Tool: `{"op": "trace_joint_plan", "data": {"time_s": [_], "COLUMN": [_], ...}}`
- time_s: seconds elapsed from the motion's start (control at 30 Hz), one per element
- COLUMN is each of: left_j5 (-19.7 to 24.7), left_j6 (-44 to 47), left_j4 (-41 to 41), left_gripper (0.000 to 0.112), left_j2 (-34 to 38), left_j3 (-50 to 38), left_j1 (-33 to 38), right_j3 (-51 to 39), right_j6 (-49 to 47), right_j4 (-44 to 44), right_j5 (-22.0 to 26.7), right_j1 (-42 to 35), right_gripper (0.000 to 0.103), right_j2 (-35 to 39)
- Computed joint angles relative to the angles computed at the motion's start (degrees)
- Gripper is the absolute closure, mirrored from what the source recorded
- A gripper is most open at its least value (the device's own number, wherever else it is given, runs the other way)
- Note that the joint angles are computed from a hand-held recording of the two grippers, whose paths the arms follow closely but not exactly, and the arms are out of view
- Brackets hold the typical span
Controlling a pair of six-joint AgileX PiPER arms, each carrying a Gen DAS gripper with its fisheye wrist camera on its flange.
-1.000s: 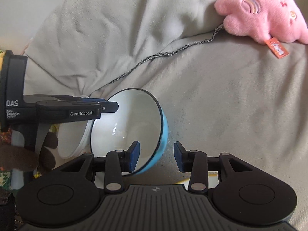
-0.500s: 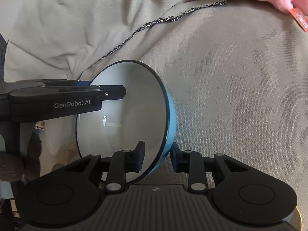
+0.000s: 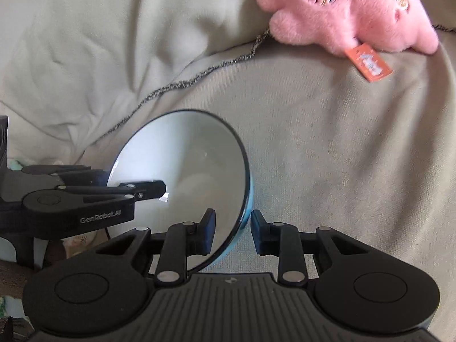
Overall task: Organize plates and bowls
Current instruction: 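Lift the blue bowl onto the yellow-rimmed bowl and open both grippers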
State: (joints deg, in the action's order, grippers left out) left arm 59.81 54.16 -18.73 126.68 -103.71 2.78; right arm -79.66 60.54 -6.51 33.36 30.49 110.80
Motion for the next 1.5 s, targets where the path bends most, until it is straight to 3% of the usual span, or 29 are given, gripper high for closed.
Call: {"op": "trace_joint_plan", "data": {"time_s": [0.27,0.7,0.87,1.0,1.23,1.5], "left_j5": [-0.2,3.9,2.4,0.6,0.3,2.5], "left_j6": [0.6,-6.0,-7.5,-5.9,-1.7,0.8], "left_j4": [0.6,3.1,2.5,0.8,-3.3,-1.2], "left_gripper": [0.078,0.078,0.079,0.081,0.082,0.082], "left_j2": [0.6,2.5,0.1,-5.9,-22.0,-38.9], "left_j3": [0.1,-3.7,-1.4,2.6,13.5,32.3], "left_j1": [-0.9,-1.6,-1.1,-0.1,2.3,3.8], "right_j3": [-0.3,4.0,1.9,3.6,9.2,16.5], "right_j6": [-2.8,-11.5,-2.1,0.3,13.2,27.8], "right_j4": [5.4,13.8,3.4,1.4,-11.6,-23.3], "right_j5": [-4.7,-11.6,-8.4,-9.2,-7.9,2.3], "right_j1": [-1.0,-2.7,-0.1,1.3,6.9,18.3], "right_gripper": [0.074,0.077,0.075,0.075,0.075,0.074], "right_j2": [3.7,3.1,2.8,-0.7,-12.1,-24.5]}}
